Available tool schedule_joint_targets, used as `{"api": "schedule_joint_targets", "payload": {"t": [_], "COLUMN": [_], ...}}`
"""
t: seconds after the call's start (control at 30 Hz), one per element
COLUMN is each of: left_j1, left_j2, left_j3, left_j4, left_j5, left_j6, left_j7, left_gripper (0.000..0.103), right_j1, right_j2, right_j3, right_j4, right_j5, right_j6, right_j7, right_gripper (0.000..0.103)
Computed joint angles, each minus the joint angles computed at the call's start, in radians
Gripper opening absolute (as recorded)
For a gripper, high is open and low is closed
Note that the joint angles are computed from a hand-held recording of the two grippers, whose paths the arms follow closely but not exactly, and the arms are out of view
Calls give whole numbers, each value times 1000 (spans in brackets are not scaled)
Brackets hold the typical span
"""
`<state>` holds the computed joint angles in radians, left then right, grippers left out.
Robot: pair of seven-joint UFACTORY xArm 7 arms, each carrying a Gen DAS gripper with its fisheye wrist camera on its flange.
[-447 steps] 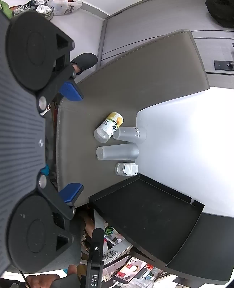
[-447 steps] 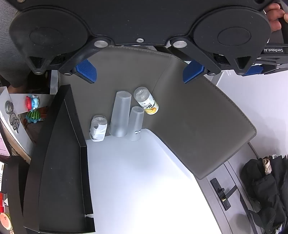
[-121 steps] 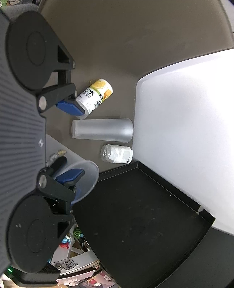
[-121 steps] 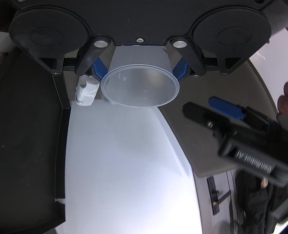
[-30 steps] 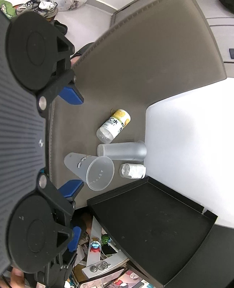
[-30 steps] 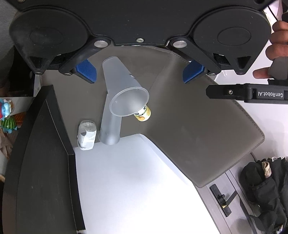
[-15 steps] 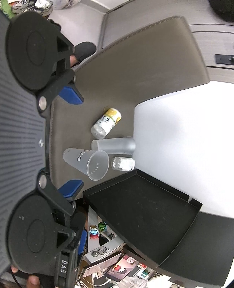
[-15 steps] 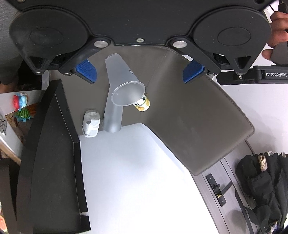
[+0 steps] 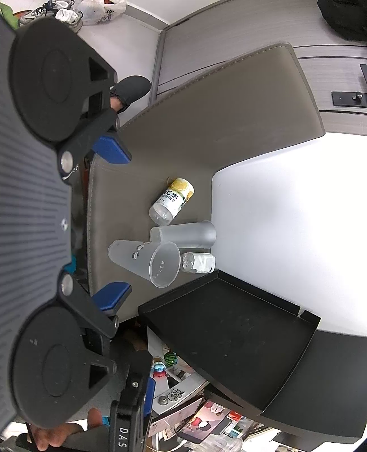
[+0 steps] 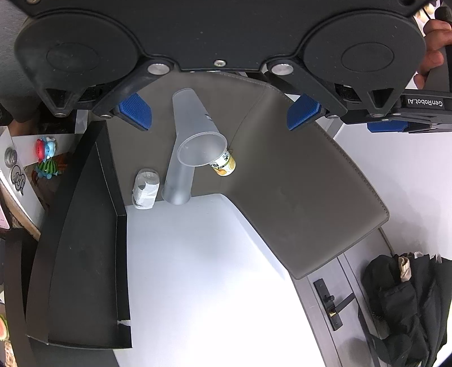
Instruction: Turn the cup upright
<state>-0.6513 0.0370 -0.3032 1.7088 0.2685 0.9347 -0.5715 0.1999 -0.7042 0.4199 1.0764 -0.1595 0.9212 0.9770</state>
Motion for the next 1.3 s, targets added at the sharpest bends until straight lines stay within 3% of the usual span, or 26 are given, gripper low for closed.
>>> {"api": "schedule_joint_targets", "payload": {"t": [1.3], "left_j1": [8], "left_j2": [-5], "left_j3": [1], "left_j4": [-8], "left_j5": [-11], "left_j6": [36], "left_j7": [8], "left_gripper": [90], "right_j1": [10], "right_j2": [-20], "right_j3": [-4], "right_j4": [-27], "right_j5": [13], "right_j6": [-6], "right_j7": [3], "right_gripper": [103]}}
